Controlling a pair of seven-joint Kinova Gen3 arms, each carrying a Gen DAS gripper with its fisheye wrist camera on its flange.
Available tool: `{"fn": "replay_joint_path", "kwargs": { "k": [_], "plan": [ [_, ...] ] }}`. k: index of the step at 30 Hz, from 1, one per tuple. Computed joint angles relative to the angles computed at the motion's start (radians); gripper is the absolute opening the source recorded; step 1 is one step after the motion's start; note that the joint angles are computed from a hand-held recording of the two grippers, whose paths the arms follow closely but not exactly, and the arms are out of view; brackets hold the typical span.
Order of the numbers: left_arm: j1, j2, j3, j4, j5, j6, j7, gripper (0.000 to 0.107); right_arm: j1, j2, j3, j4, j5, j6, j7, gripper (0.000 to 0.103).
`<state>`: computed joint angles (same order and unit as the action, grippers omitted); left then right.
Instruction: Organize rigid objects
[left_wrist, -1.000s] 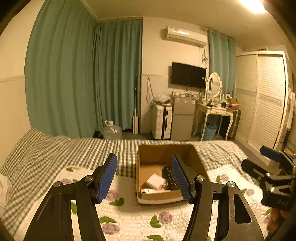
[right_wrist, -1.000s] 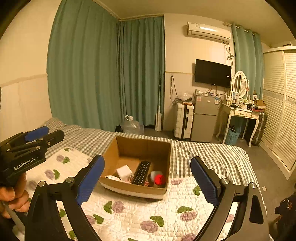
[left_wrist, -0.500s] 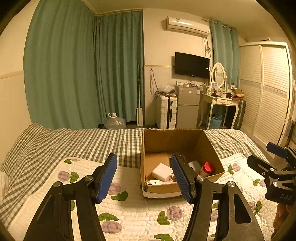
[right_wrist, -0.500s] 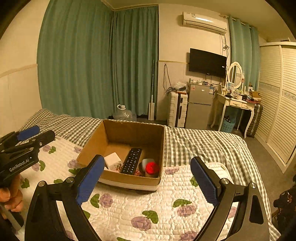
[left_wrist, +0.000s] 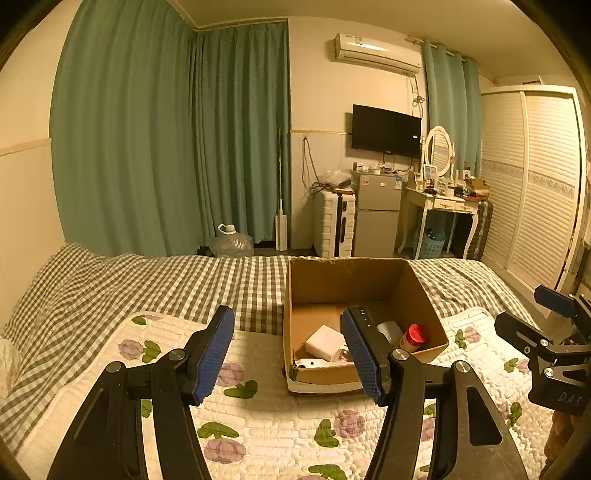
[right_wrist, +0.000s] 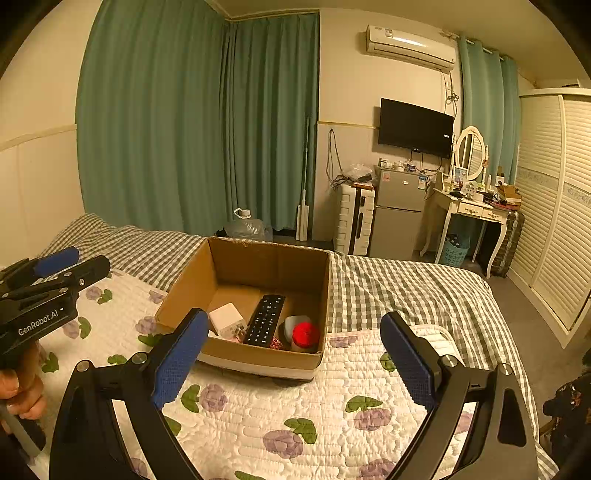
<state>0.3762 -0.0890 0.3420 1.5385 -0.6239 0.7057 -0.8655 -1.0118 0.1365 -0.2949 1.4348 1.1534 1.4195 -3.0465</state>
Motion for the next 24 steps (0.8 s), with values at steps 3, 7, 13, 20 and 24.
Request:
{"fn": "replay_joint_path", "kwargs": {
  "k": [3, 7, 13, 20, 24],
  "plan": [
    [0.000, -0.001, 0.008, -0.003, -0.025, 0.010, 0.012, 0.064, -0.007, 0.001, -0.002, -0.005, 0.005, 0.011, 0.001, 0.095],
    [0.000, -0.008, 0.009, -0.009, -0.025, 0.017, 0.014, 0.064, -0.014, 0.003, -0.004, -0.015, 0.005, 0.024, 0.013, 0.095],
    [-0.003, -0.016, 0.015, -0.018, -0.014, 0.024, 0.006, 0.064, -0.031, 0.002, -0.006, -0.031, 0.015, 0.055, 0.024, 0.096],
    [-0.009, -0.019, 0.024, -0.020, -0.004, 0.031, -0.005, 0.064, -0.034, 0.002, -0.007, -0.036, 0.014, 0.067, 0.027, 0.097],
    [-0.009, -0.016, 0.033, -0.022, -0.024, 0.043, 0.011, 0.064, -0.035, 0.001, -0.007, -0.034, 0.014, 0.068, 0.024, 0.097]
  ]
}}
